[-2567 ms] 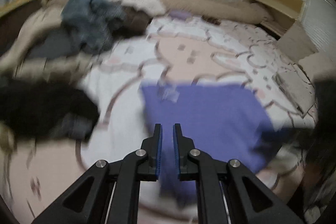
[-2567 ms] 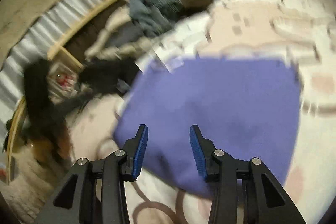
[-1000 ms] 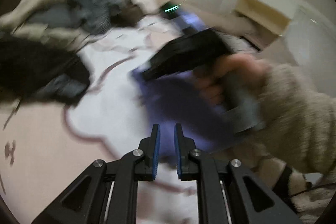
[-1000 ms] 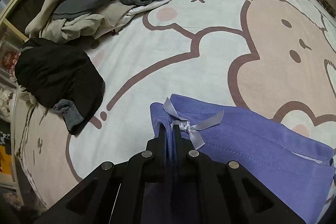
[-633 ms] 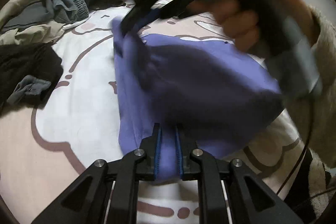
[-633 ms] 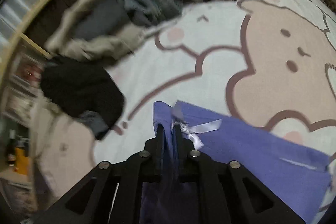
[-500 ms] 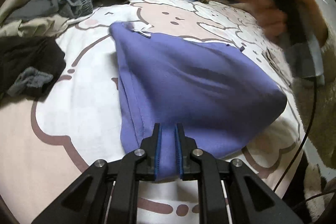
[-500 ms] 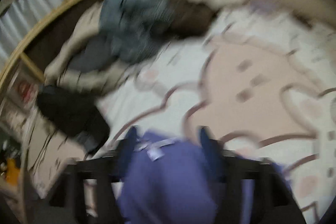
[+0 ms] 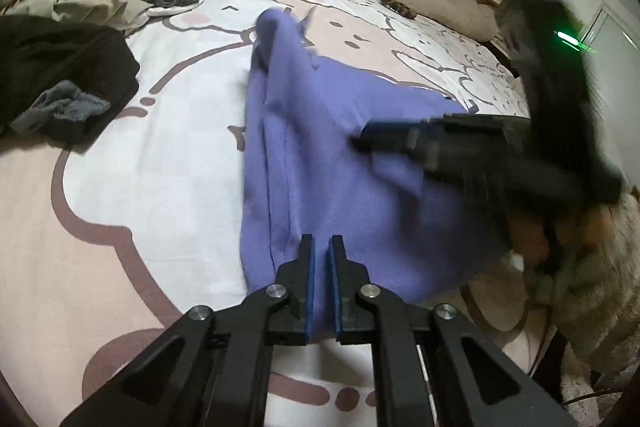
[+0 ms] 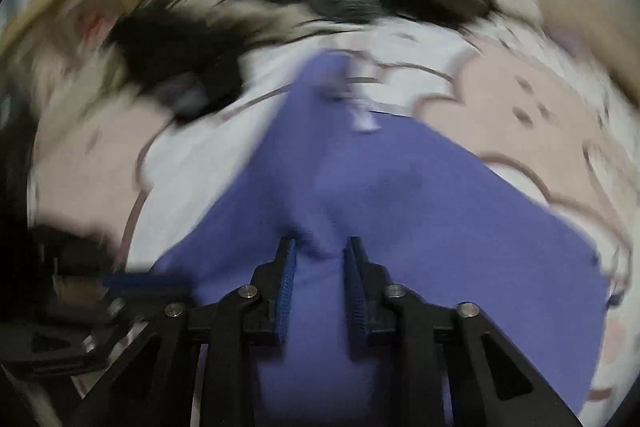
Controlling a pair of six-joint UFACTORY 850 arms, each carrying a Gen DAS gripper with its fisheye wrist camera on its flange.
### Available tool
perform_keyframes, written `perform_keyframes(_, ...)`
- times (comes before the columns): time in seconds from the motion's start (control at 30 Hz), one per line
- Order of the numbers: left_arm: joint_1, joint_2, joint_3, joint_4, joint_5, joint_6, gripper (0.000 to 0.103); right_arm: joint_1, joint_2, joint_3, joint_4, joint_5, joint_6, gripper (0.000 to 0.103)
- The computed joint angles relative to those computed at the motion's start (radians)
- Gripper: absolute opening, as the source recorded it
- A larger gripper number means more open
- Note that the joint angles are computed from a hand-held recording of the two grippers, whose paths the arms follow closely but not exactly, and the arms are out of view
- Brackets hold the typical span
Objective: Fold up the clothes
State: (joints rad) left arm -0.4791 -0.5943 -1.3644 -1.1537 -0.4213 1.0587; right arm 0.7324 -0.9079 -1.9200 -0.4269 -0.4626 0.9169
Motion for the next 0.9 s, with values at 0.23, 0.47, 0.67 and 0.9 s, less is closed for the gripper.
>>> perform_keyframes(0.23,-0.015,0.013,0.007,0.087,0.034,-0.063,0.008,-0.064,0.148,0.172,-0.242,-0.099,0.444,0.008)
perform_keyframes(0.47,-0.028,0.011,-0.006,0.228,0.055,-0.186,0.008,0.062,0.355,0.453,-0.316,0.094,0.495,0.008)
perform_keyframes(0.67,-0.040,0.015,-0.011,0.329,0.071,-0.262,0.008,0.095,0.345,0.536,-0.304,0.031,0.608,0.007)
perform_keyframes(0.9,-0.076,0.062,-0.033,0.341,0.117,-0.240,0.008,0.111,0.334,0.525,-0.376,-0.017,0.698,0.005)
